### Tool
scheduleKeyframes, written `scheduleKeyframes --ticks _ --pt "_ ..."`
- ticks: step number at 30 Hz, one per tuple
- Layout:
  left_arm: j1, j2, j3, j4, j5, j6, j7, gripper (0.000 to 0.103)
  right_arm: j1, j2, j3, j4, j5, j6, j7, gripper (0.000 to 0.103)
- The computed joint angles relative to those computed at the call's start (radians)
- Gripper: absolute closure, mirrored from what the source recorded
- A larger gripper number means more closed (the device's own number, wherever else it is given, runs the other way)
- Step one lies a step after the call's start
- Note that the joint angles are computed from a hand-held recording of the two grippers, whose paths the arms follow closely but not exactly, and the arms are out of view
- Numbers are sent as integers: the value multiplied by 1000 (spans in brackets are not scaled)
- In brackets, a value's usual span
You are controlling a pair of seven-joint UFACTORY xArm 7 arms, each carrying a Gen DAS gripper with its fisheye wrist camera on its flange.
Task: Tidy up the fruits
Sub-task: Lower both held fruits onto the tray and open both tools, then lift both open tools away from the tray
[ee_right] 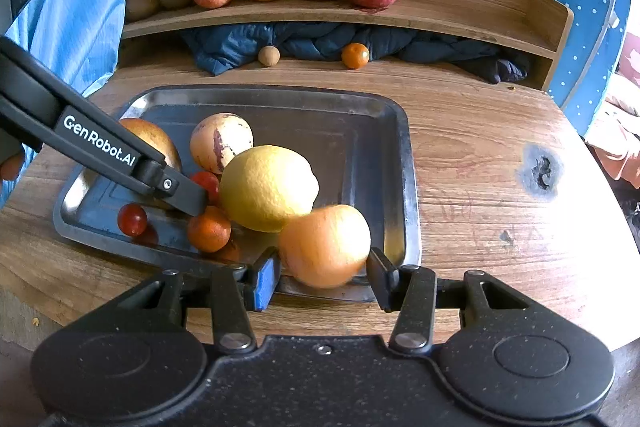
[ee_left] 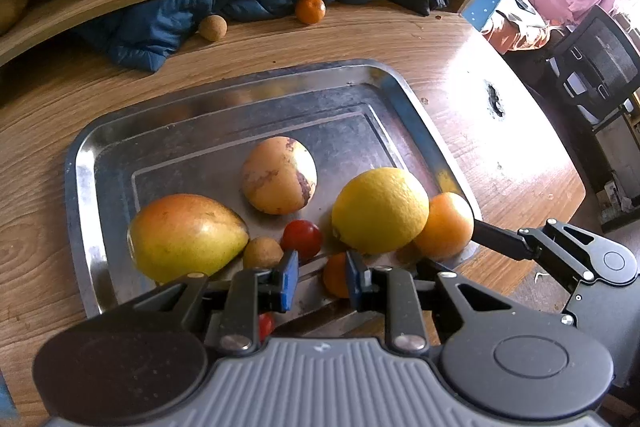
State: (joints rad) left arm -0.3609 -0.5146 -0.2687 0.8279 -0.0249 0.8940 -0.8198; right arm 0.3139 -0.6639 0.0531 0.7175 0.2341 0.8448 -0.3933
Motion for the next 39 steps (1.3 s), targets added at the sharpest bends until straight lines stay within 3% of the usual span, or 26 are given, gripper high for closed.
scheduleKeyframes --ticks 4,8,15,20,28,39 --pt "11 -1 -15 15 20 15 -32 65 4 4 -12 12 3 12 -18 52" --pt "27 1 -42 42 58 43 -91 49 12 9 -35 25 22 16 -65 47" --pt "44 21 -102 107 140 122 -247 16 9 -11 -93 47 66 68 -183 30" --pt "37 43 -140 158 194 207 -361 5 -8 -19 -137 72 110 103 -272 17" --pt "5 86 -189 257 270 383 -524 1 -23 -12 -190 106 201 162 -408 2" --pt "-77 141 -206 341 262 598 -697 1 -79 -13 -210 124 229 285 -531 1"
